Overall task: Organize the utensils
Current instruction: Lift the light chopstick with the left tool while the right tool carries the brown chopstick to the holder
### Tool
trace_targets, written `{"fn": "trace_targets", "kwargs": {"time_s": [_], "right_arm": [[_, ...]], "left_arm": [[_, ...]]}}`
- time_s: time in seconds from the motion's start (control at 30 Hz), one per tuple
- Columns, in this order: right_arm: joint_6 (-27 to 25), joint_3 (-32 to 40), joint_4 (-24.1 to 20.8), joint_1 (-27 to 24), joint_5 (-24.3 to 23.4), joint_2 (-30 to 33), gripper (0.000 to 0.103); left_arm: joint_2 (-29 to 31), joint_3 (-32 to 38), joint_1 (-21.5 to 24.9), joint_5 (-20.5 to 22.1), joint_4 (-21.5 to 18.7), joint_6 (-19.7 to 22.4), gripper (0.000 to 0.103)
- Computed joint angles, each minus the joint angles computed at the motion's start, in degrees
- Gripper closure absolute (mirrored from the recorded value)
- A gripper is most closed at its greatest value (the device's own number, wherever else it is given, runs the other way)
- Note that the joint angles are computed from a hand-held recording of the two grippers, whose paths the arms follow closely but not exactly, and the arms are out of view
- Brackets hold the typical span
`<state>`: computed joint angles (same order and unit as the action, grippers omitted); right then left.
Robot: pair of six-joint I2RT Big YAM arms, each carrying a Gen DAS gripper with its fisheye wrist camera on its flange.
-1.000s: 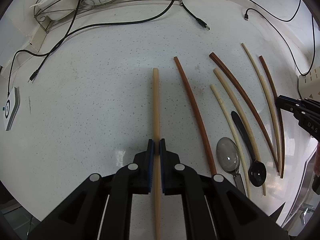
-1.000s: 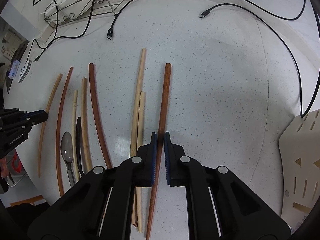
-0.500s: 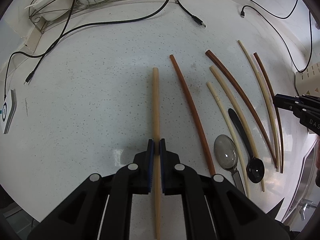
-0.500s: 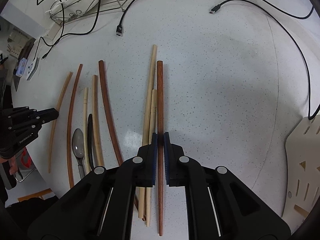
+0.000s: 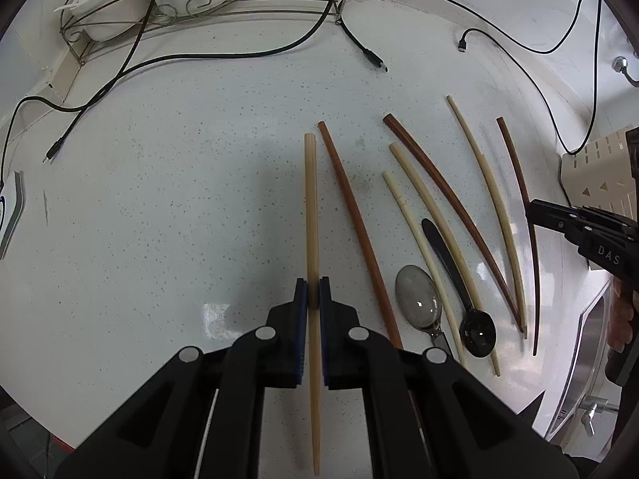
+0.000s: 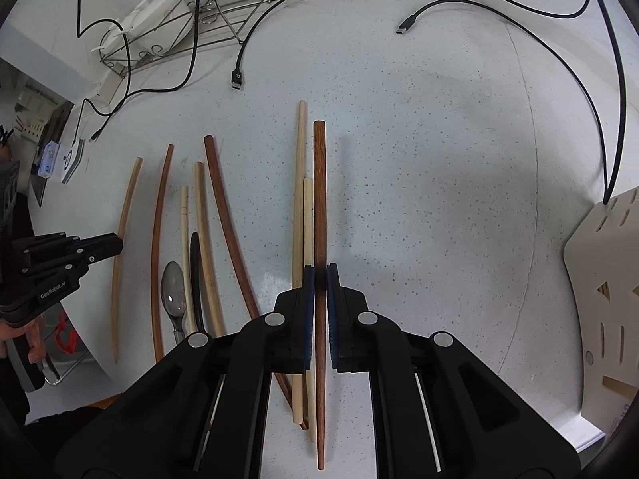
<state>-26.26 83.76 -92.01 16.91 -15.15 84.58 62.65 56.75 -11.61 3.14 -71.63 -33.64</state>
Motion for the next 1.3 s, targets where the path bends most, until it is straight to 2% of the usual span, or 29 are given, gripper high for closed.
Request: {"fn": "trace_targets", "kwargs": {"time_s": [0.13,0.53,0.67,0.77,0.93,1.1,1.2,1.3], "right_arm": [[0.1,0.3,-0.4,-1.1,-1.3,-0.6,0.097],[1.4,1.9,-0.8,-4.5,-5.2,-2.5,0.097],[2.3,2.4,-0.1,-5.2,-6.0,-3.7,0.097],[4.1,1.8,2.5,-5.5,-4.8,-5.8,0.097],[4.8,2.5,4.4,-8.2,-4.1,-8.0,0.097],[6.7,3.9,6.1,-11.7,-5.3,-9.8,0.097],[7.3,4.5,7.7,-14.1,-5.3,-11.5,0.097],[8.8,5.0,10.2,-16.9,-4.7,-13.0,0.097]], "left_arm": [[-1.4,-0.5,-1.3,0.1,0.4,-1.9,0.097],[-6.0,0.5,-1.9,-0.1,1.1,-3.4,0.097],[-6.1,1.5,-4.2,-0.7,3.5,-2.5,0.097],[-6.1,2.2,-6.0,-1.9,5.0,-2.1,0.097],[-6.1,4.0,-7.6,-3.6,7.2,-1.9,0.097],[-4.9,6.2,-9.2,-4.9,10.0,-0.9,0.097],[-4.2,7.6,-10.8,-5.8,13.0,0.6,0.097],[-3.0,8.9,-12.8,-7.8,16.5,4.0,0.097]]}}
